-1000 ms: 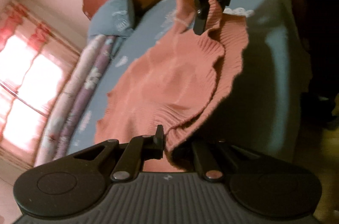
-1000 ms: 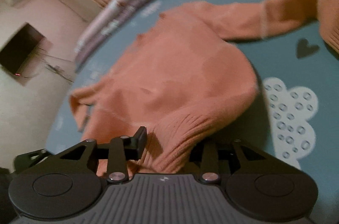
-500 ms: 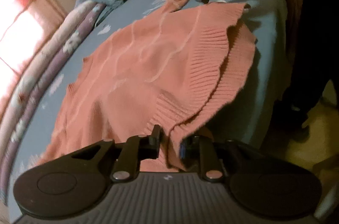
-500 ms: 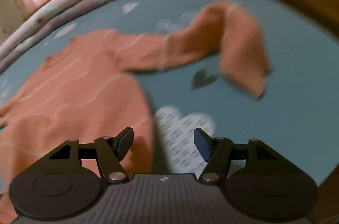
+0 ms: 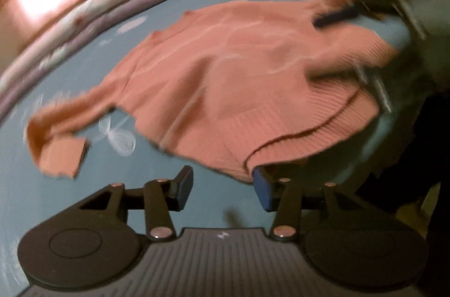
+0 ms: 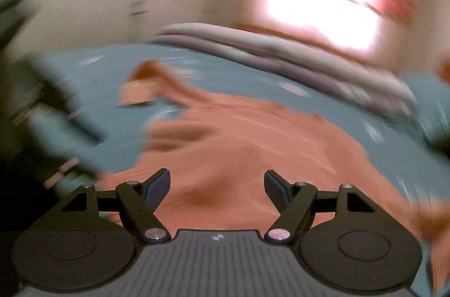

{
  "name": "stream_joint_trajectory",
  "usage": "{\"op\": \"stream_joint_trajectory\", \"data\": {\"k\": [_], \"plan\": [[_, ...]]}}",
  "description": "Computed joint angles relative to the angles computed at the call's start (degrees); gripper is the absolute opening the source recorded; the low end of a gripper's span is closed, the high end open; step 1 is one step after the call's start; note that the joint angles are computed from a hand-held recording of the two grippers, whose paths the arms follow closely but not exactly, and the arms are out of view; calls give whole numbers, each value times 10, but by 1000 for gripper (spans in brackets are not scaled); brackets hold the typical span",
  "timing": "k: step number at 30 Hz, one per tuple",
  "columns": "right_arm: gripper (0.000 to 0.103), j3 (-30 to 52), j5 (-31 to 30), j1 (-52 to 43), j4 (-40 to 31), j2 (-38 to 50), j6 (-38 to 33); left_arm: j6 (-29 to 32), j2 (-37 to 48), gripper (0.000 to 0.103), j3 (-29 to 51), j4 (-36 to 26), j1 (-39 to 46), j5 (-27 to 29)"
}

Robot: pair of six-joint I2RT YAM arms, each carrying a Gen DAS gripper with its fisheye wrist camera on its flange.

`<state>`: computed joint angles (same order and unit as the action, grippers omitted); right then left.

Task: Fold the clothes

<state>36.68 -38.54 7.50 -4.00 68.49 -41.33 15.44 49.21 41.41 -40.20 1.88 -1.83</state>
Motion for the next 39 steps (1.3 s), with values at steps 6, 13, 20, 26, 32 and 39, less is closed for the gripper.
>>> {"op": "stream_joint_trajectory", "data": {"k": [6,13,20,26,32,39], "plan": [[82,-87,122,98,51,-68,-111,-43,-17,49,-19,37,2,-19],[79,4,95,55,40,19,0,-73,-49,59,-35,43,-5,3],[79,117,196,44,25,160,151,-96,-5,63,-55,89,-117,-65],[79,217,259,18,-47,270,277,-69,48,63,-109,211,-265,-228],[79,219,228,-5,-56,274,309,-28,121,68,-136,313,-347,-312],[79,219,228,8,-52,268,264,-89,171,73,-149,395,-353,-372]]}}
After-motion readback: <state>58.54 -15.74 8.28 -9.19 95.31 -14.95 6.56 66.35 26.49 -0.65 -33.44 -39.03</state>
